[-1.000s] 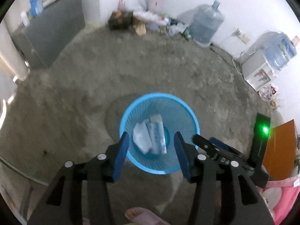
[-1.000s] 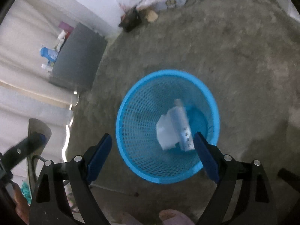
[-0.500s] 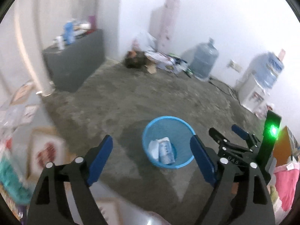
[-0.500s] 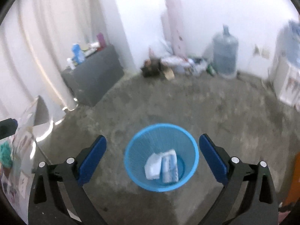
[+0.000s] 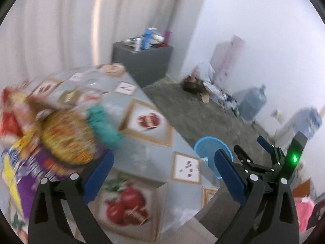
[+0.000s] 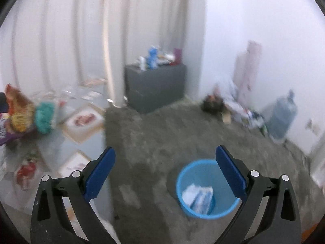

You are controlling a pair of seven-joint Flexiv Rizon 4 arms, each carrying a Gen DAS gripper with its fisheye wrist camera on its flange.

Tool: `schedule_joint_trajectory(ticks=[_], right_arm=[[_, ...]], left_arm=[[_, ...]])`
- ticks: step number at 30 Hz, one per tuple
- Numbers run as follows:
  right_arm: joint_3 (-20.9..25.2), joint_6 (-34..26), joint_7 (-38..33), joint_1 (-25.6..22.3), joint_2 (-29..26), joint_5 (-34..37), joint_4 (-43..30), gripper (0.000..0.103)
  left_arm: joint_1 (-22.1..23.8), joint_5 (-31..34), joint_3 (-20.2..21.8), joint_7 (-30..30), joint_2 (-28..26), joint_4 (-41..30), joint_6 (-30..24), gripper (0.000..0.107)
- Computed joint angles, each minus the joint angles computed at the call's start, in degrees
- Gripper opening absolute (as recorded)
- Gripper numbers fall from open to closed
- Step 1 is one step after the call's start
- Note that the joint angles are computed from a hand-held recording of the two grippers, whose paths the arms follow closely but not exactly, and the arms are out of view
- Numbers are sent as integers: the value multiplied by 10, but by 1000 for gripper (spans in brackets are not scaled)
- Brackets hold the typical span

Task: Collect trash
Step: 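Reach the left gripper to the red snack bag and close on it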

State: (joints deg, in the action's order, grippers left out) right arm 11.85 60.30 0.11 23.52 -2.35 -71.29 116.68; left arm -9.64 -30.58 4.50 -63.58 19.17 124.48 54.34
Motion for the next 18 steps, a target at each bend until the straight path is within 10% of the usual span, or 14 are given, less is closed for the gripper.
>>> schedule_joint_trajectory(ticks=[11,18], right_arm=[[-26,195,28,24,-75,-22,-128,95],[18,265,-160,63,-181,154,-252,80]], left_arm=[[48,19,62,17,87,68,123,97],[79,31,87,54,51,54,194,97]])
